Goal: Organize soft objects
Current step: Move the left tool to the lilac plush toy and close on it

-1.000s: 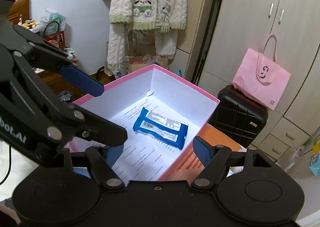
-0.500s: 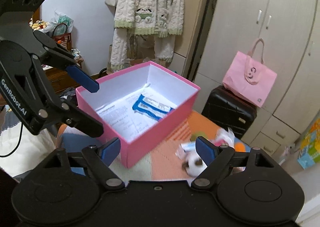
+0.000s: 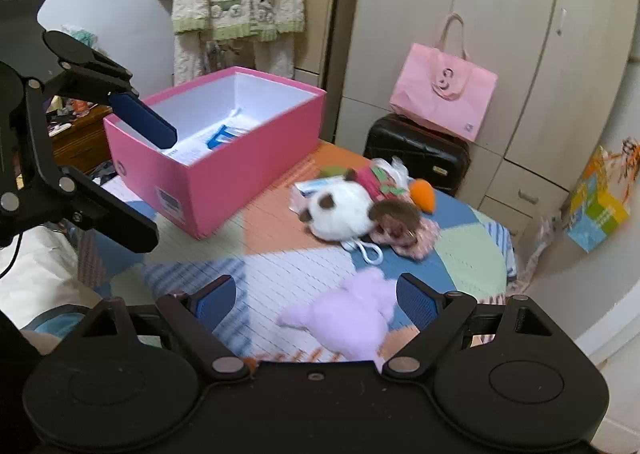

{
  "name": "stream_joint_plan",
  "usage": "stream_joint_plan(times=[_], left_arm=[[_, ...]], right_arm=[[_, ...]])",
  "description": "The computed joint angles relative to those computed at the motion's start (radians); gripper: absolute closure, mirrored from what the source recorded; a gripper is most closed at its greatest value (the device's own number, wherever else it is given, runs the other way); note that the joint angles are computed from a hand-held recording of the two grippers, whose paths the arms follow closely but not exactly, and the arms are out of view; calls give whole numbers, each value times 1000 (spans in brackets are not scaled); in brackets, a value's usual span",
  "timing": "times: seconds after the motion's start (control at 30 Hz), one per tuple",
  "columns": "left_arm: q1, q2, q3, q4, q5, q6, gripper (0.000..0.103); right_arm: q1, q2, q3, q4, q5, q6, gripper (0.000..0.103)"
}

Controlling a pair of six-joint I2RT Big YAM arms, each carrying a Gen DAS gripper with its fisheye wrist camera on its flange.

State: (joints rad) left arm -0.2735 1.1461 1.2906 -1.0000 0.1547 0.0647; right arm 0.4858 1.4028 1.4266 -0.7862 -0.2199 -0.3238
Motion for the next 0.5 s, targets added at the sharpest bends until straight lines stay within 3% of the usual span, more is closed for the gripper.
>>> stream_joint_plan(times=[0.13, 0.33, 0.43, 0.5], left_arm=[[-9, 22, -61, 130, 14, -53, 5], [-7, 105, -88, 217, 38, -163, 5], [3, 137, -103, 263, 71, -203, 5], [10, 155, -113, 296, 101, -225, 5]], right_arm=[[-44, 7, -80, 123, -61, 22, 13], [-81, 51, -168, 287, -88, 71, 13], [-99, 78, -179, 316, -147, 68, 13], [-101, 104, -160, 272, -163, 15, 13]])
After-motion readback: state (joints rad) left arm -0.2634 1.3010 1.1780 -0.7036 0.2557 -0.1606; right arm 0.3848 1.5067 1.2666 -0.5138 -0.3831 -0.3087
